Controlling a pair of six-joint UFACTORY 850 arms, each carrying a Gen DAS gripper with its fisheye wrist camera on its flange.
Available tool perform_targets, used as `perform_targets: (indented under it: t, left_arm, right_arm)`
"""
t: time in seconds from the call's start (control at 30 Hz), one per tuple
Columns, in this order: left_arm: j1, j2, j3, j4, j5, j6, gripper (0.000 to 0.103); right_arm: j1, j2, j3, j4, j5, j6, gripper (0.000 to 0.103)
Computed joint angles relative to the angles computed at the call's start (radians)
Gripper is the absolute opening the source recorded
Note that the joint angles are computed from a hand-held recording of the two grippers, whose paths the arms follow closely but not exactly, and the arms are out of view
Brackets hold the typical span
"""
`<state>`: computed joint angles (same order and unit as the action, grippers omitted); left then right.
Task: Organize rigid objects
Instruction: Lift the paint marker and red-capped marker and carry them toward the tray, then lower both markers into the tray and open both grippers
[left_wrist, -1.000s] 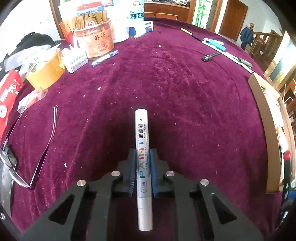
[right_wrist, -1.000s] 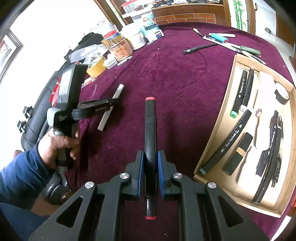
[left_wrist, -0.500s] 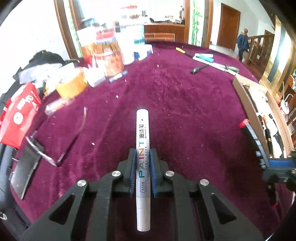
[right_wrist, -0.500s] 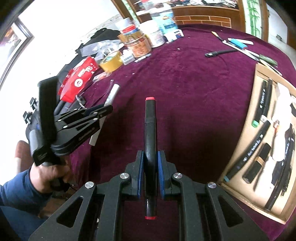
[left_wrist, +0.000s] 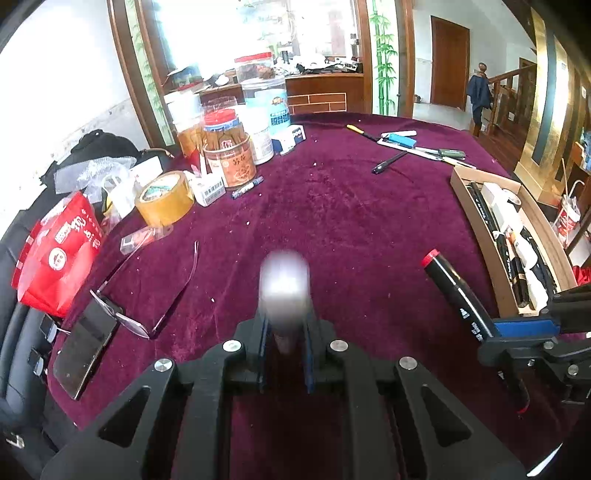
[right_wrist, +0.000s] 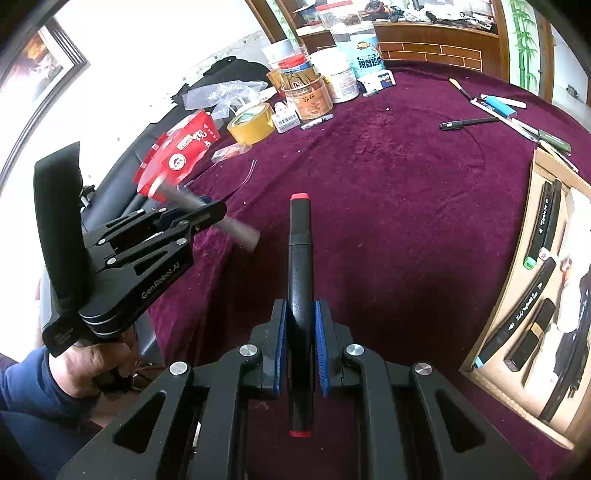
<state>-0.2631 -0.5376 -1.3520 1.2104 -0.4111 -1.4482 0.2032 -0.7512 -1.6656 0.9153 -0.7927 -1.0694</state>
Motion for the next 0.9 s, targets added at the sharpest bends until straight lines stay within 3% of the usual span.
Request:
perform_targets:
  t: [0.47,0.7,0.83,0.9]
  left_arm:
    - [-0.037,-0.007,-0.032,0.012,0.012,0.032,0.012]
    - [-0.065,-0.032,-0.102,-0.059,0.044,0.137,0.012]
    - [-0.086,-0.057,-0.174,-0.21,0.085,0.306,0.012]
    - [-0.098,-0.081,-0.233,-0.367,0.104,0.475,0.012]
  right_arm:
    - [-0.041,0.026,0.043,0.049,0.02,-0.003,0.013]
    - [-0.096,0.049,0.071,0.105,0.047,-0.018,0.013]
    - [-0.14,0.057,0.074,0.135,0.07,-0.016,0.013]
    - [-0.167,0.061,0.074,0.148,0.088,-0.013,0.013]
